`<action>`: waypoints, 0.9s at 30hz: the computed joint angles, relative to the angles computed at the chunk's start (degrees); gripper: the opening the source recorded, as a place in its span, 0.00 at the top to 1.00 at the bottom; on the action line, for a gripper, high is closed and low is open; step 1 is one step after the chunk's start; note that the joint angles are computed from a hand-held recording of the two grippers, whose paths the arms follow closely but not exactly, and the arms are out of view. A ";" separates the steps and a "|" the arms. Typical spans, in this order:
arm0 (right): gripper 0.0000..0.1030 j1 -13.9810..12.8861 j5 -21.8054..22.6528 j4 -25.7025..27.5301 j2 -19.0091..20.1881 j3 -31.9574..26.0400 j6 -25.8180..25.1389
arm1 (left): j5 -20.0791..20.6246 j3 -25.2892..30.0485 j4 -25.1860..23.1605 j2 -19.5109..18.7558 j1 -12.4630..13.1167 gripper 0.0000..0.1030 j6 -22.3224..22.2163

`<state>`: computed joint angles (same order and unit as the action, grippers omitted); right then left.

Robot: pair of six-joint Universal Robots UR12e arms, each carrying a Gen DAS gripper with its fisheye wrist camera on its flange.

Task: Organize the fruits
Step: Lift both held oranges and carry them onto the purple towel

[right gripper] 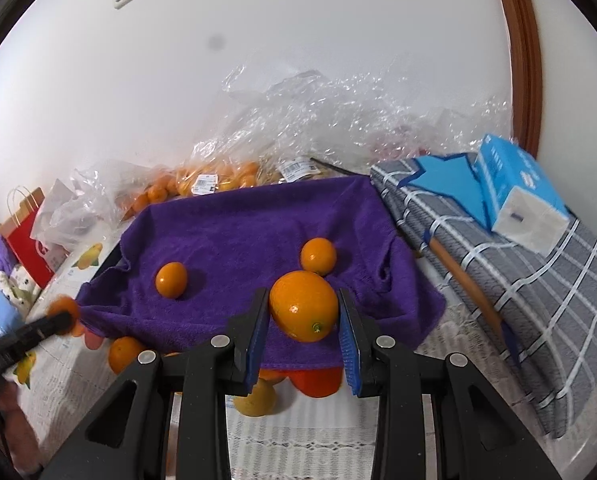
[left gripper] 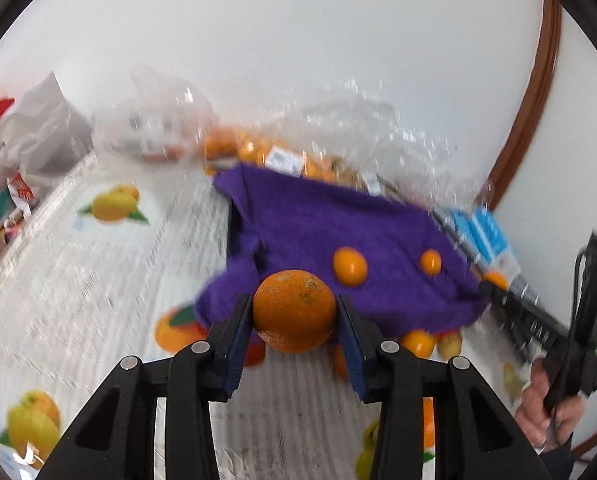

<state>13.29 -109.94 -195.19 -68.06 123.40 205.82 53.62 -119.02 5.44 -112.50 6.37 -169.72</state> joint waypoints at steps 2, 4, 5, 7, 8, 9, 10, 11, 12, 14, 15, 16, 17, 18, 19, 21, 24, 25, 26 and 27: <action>0.68 -0.12 -0.26 0.47 -0.54 -0.26 -1.52 | 1.67 0.98 1.53 0.07 -0.57 0.62 -0.63; 0.68 -0.34 -0.80 1.22 -0.92 -0.90 -2.75 | 3.14 2.46 2.57 -0.19 -1.28 0.62 -1.27; 0.68 -0.60 -0.55 1.65 -1.07 -1.30 -3.24 | 3.84 3.27 2.97 -0.52 -1.71 0.62 -1.76; 0.68 -1.09 -0.11 2.43 -1.11 -2.26 -4.21 | 5.74 5.01 3.86 -1.49 -2.84 0.62 -2.97; 0.68 -1.25 -0.34 2.55 -0.89 -2.92 -4.98 | 6.34 5.93 4.19 -2.17 -3.37 0.62 -3.50; 0.68 -1.36 -0.35 2.71 -0.61 -3.42 -5.51 | 6.58 6.71 4.14 -2.76 -3.74 0.62 -4.12; 0.68 -1.50 -0.19 2.83 -0.31 -3.89 -5.97 | 6.56 7.45 3.78 -3.35 -4.04 0.62 -4.73; 0.68 -1.65 0.10 2.86 -0.11 -4.11 -6.16 | 6.31 8.14 3.23 -3.99 -4.27 0.62 -5.43; 0.68 -1.89 0.68 3.00 0.19 -4.32 -6.25 | 5.82 9.10 2.30 -4.87 -4.53 0.62 -6.41; 0.68 -2.25 1.51 3.19 0.77 -4.37 -6.02 | 5.64 10.27 0.64 -6.07 -4.97 0.62 -7.17; 0.68 -2.52 2.08 3.16 1.25 -4.24 -5.56 | 6.14 10.55 0.00 -6.46 -5.25 0.62 -7.09; 0.68 -2.75 2.73 3.22 1.58 -4.06 -5.16 | 6.83 10.77 -0.54 -6.95 -5.51 0.62 -6.68; 0.68 -3.13 3.87 3.61 1.91 -3.88 -4.72 | 7.16 10.79 -0.83 -7.30 -5.66 0.62 -6.11; 0.68 -3.48 4.93 4.32 2.12 -3.78 -4.44 | 7.54 10.91 -1.58 -7.56 -5.82 0.62 -5.41; 0.68 -3.72 5.30 6.04 2.19 -3.90 -4.08 | 7.91 10.98 -2.41 -7.65 -5.95 0.62 -5.02; 0.68 -3.97 5.69 6.36 2.34 -3.89 -3.83 | 7.20 11.41 -4.36 -7.94 -6.02 0.62 -4.55; 0.68 -4.38 7.13 5.69 2.39 -3.66 -3.53 | 7.84 11.56 -4.47 -8.26 -6.49 0.62 -3.66; 0.68 -4.42 7.27 5.66 2.41 -3.61 -3.56 | 8.22 11.44 -4.01 -8.31 -6.62 0.62 -3.31; 0.68 -4.38 7.32 5.93 2.52 -3.63 -3.77 | 8.53 11.35 -3.72 -8.39 -6.73 0.62 -3.05; 0.68 -4.34 7.21 6.31 2.65 -3.76 -4.01 | 8.78 11.34 -3.87 -8.41 -6.84 0.62 -2.69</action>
